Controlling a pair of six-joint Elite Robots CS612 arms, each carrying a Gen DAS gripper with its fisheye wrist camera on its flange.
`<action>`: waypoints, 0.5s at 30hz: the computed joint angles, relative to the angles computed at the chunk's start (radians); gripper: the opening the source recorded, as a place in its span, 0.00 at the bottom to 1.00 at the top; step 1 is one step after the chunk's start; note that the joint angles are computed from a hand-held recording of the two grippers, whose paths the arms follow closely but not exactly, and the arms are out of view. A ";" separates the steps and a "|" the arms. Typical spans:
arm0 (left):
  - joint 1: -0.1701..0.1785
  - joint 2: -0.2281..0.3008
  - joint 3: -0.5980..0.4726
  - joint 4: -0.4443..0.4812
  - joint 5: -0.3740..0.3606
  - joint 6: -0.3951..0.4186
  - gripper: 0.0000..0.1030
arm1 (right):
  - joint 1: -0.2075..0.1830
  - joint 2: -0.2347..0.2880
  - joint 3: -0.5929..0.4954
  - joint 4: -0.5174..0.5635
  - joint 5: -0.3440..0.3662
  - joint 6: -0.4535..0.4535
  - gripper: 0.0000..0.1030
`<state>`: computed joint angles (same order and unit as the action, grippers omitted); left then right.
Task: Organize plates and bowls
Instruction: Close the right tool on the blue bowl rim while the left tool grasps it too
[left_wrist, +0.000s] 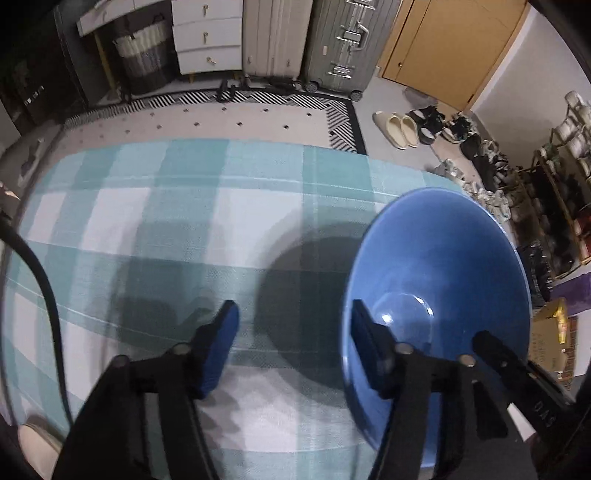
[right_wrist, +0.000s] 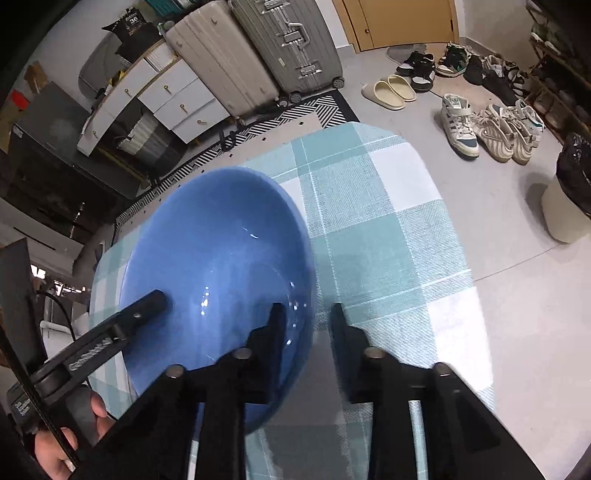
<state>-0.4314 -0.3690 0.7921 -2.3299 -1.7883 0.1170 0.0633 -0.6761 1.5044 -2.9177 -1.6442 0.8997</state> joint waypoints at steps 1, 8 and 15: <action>0.000 0.004 -0.009 0.019 -0.007 0.001 0.45 | 0.001 0.004 -0.006 0.001 0.000 -0.004 0.15; -0.002 0.000 0.012 0.021 -0.045 -0.024 0.06 | 0.010 0.008 -0.022 0.015 0.004 -0.027 0.13; -0.005 -0.028 0.080 -0.082 -0.055 0.034 0.02 | 0.018 0.006 -0.027 0.052 -0.036 -0.037 0.09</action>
